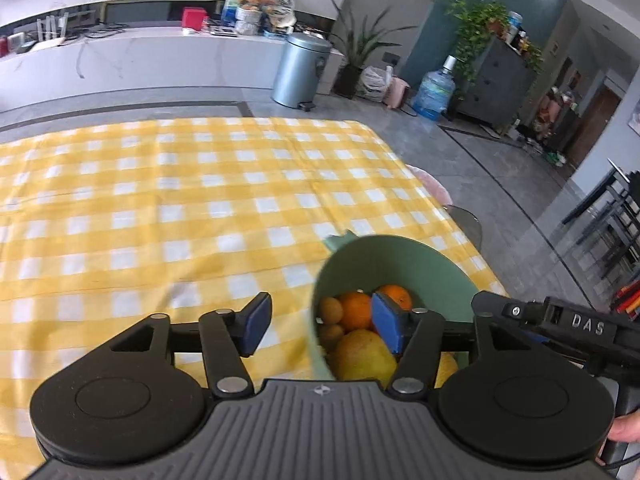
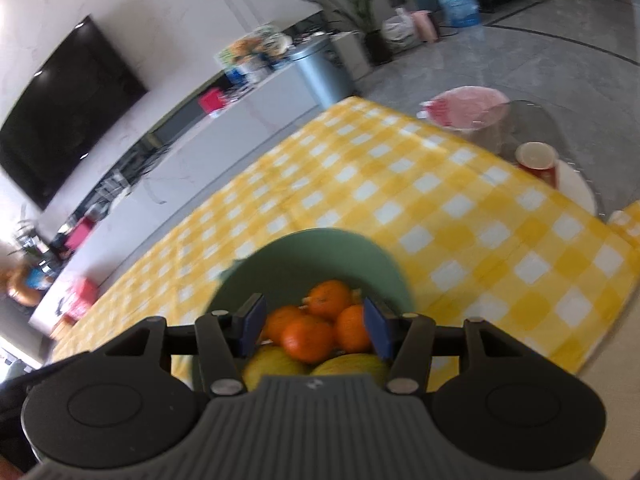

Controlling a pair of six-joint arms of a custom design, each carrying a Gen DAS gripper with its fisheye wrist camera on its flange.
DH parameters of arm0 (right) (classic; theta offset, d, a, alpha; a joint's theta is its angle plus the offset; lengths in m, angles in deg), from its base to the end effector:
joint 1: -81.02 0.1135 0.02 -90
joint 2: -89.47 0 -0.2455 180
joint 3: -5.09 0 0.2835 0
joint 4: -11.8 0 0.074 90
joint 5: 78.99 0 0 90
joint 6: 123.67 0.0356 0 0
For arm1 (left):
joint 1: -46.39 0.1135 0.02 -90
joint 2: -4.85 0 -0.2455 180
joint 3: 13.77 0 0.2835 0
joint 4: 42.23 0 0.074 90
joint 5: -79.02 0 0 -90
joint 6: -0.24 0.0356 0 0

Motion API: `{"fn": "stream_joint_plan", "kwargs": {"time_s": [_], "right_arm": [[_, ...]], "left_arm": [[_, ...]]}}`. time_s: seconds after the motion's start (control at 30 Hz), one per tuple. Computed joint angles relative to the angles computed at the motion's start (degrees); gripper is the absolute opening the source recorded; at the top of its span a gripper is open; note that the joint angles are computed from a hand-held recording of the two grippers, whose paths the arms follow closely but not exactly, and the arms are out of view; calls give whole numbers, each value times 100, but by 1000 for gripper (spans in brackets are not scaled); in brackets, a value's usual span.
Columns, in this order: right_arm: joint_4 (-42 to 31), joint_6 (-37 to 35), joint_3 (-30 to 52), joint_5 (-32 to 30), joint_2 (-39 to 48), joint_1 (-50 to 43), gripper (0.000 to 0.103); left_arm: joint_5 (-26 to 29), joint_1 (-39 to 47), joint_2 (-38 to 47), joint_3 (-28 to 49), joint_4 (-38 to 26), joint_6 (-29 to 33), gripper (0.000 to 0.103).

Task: Organize fruits
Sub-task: 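Grasp the cucumber with the right tool while the left tool grasps the red tomato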

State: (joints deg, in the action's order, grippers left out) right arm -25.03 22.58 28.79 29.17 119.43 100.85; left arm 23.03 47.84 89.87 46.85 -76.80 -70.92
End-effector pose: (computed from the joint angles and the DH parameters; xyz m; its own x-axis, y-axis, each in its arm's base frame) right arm 0.1617 0.0465 0.1315 -0.4470 0.6787 -0.5828 0.4742 0.7322 0.4889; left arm 0.3106 -0.0121 0.1523 -0.7244 0.2494 -0.6426 0.5296 0.7982 -0.2872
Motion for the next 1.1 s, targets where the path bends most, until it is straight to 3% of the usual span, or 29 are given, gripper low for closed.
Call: {"fn": "stream_joint_plan", "kwargs": {"time_s": [0.23, 0.43, 0.63, 1.0, 1.1], "right_arm": [[993, -307, 365, -161, 1165, 460, 52], [1467, -605, 667, -63, 1740, 902, 52], [2156, -1466, 1329, -556, 2999, 1472, 52], [2077, -2000, 3262, -1183, 6054, 1818, 53], [1729, -2114, 3926, -1076, 6940, 1796, 70]], "left_arm": [[-238, 526, -207, 249, -679, 171, 71], [-384, 1193, -328, 415, -1478, 1065, 75], [-770, 1847, -415, 144, -1478, 1682, 76], [-1133, 2354, 815, 276, -1266, 2407, 73], [-956, 2483, 1355, 525, -1323, 2672, 72]]}}
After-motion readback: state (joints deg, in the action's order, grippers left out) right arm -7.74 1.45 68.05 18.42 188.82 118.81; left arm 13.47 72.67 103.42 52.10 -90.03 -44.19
